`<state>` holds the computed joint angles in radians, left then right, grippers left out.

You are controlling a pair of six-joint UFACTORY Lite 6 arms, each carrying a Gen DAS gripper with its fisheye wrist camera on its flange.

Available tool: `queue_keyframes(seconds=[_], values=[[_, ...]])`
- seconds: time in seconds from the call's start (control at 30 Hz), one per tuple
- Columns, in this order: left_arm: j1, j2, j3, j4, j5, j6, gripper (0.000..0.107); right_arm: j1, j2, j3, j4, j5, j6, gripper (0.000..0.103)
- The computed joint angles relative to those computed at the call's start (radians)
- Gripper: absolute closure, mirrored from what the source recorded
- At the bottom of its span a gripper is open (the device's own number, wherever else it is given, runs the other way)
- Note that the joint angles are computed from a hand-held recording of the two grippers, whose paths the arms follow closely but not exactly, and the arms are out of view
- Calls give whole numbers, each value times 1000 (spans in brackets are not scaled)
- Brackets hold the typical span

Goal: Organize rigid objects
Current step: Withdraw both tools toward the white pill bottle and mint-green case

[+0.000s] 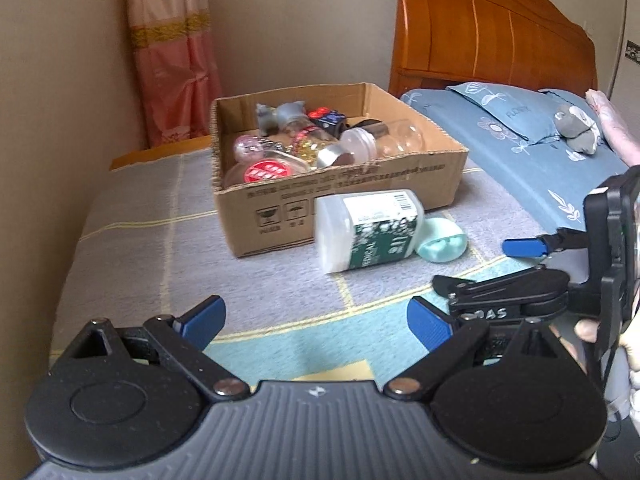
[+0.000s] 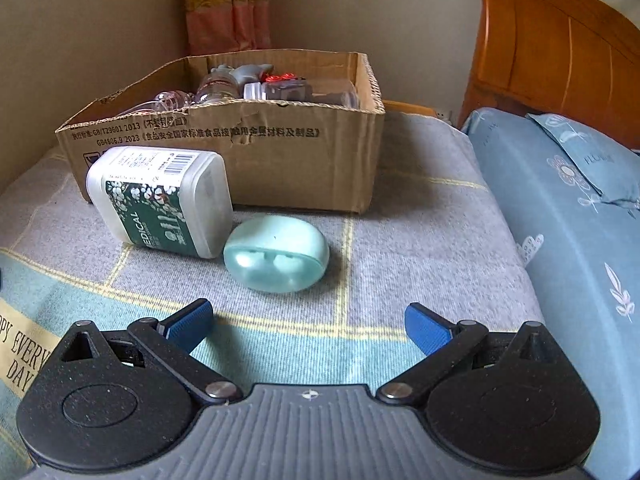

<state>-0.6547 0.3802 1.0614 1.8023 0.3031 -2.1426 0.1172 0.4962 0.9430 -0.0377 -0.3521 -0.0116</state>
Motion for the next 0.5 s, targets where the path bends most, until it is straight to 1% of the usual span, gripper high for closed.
queue_keyframes(seconds=[0.07,0.2,0.3,0.4,0.43,0.5], values=[[0,35,46,-31,-5,32,10,-2,20,22,-35,-5,23,0],[3,114,150,-101,2,95,10,-1,76,113,-87,29,60,0],[8,176,235,-157,1,142,10,-10,113,158,-109,21,76,0],[19,245,327,-236,-22,210,10,-28,132,188,-133,30,98,0],[19,273,365,-288,-24,256,10,-36,135,194,-127,34,91,0],[16,318,418,-331,-25,298,10,-52,139,203,-145,40,105,0]])
